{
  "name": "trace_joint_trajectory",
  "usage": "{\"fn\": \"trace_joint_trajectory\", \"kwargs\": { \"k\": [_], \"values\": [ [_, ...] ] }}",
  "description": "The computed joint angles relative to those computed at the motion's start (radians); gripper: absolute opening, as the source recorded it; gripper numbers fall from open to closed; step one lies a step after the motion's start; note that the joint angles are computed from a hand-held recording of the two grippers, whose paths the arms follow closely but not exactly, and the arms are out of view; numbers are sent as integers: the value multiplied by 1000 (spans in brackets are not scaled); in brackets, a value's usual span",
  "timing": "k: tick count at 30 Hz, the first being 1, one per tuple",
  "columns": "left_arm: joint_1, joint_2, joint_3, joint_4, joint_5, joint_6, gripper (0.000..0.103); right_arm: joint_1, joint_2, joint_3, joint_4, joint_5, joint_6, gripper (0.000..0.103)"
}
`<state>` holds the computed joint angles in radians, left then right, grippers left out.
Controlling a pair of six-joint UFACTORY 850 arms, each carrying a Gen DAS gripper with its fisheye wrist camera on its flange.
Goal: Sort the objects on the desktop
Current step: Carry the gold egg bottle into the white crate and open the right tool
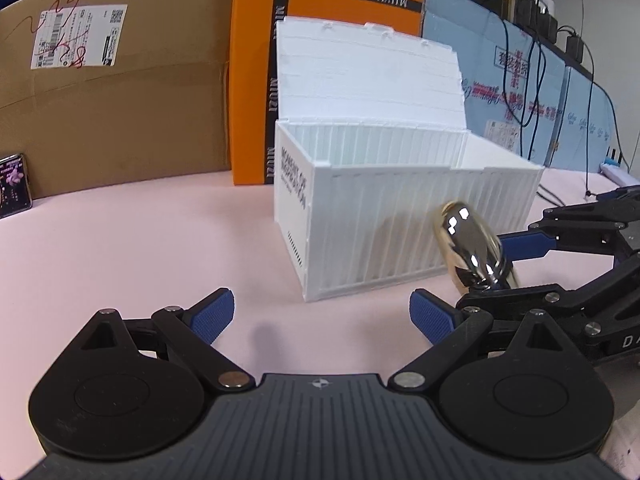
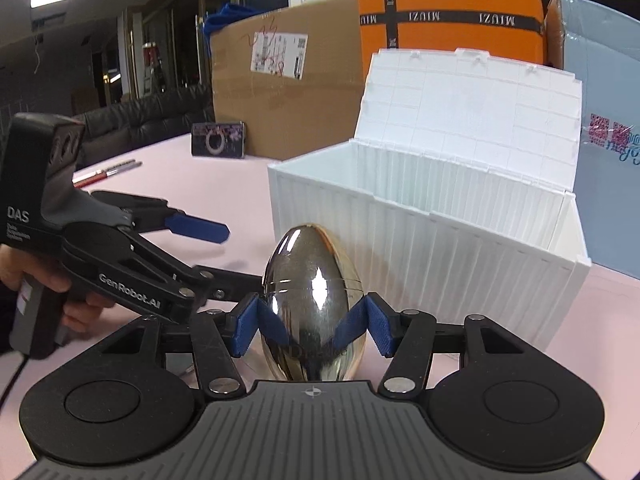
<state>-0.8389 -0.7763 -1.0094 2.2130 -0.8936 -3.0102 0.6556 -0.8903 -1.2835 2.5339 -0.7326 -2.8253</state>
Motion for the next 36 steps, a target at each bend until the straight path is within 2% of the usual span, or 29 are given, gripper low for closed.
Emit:
{"fn": "trace_joint_trajectory", "kwargs": {
  "k": [11,19,23,26,30,36],
  "values": [
    [-3,59,14,51,-82,-19,95,-9,68,67,84,-147,-33,54],
    [32,79,-11,84,-110,-14,96,-20,75,27,133,-167,-7,54],
    [54,72,-40,68,-108,27,97,-22,54,-27,173,-127,33,54],
    [74,67,-62,50,-78,59,101,-23,33,-75,199,-77,98,54],
    [92,61,-59,38,-81,-2,101,-13,3,-148,248,44,134,54],
    [110,78,-20,66,-83,-80,101,1,-51,-257,224,189,231,54]
  ]
}}
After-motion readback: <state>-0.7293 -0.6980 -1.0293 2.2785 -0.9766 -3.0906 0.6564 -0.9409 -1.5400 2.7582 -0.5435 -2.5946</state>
